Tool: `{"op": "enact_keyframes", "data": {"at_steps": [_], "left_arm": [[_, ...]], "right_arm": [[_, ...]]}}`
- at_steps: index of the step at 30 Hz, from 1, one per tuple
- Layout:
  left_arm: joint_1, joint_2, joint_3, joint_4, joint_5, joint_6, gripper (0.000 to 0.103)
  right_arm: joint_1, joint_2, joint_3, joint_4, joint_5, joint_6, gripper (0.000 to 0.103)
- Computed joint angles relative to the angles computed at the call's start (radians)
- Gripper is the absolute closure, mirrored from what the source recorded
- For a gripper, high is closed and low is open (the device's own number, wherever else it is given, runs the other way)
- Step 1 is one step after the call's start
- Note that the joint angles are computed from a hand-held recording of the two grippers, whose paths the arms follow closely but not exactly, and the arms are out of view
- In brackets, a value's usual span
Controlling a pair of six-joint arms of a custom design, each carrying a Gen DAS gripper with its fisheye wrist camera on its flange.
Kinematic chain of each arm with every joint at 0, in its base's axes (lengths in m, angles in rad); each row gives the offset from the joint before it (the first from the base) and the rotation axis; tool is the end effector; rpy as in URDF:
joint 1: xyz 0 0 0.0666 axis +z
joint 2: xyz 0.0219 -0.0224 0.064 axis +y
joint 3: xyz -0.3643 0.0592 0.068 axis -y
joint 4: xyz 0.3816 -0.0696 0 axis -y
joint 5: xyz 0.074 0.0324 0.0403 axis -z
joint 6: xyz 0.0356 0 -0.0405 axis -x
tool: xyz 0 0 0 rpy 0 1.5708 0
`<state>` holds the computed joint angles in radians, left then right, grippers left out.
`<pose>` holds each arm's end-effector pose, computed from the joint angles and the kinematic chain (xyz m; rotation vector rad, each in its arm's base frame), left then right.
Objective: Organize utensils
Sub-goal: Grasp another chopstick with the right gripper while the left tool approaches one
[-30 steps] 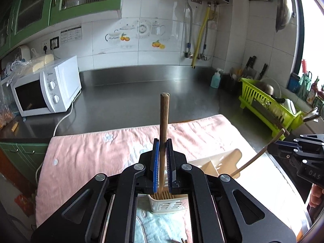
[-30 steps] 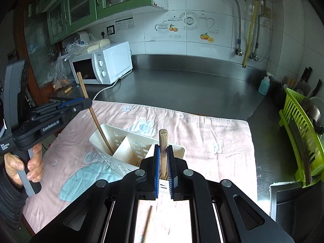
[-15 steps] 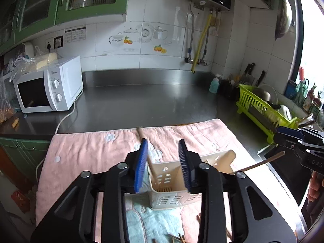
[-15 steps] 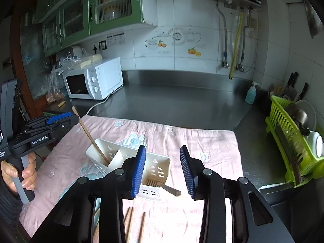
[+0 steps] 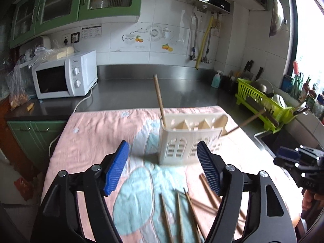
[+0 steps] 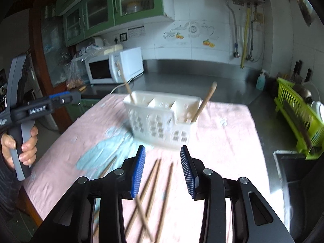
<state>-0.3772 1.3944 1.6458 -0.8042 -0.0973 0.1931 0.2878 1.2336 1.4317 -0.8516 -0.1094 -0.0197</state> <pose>0.4544 -0.1767 0.5385 0.1381 2.1251 -0.2347 0.4079 0.1244 0.5053 -0.3585 2.2064 0.2899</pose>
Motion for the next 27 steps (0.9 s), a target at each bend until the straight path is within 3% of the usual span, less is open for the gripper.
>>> {"op": "enact_keyframes", "data": {"at_steps": [6,11,27], "left_arm": [[-0.012,-0.111,-0.18,0.042,-0.04,0.024,0.031],[-0.018,-0.173,-0.286,0.057,-0.057,0.036,0.031],[-0.08,-0.27,-0.488,0.044,-0.031,0.087,0.032]], "right_arm": [[0.052,-0.067,-0.193,0.041,-0.007,0.0,0.068],[0.07,-0.064,-0.281,0.053,-0.02,0.019,0.079],[0.095,-0.029,-0.322,0.068,0.034,0.129,0.094]]}}
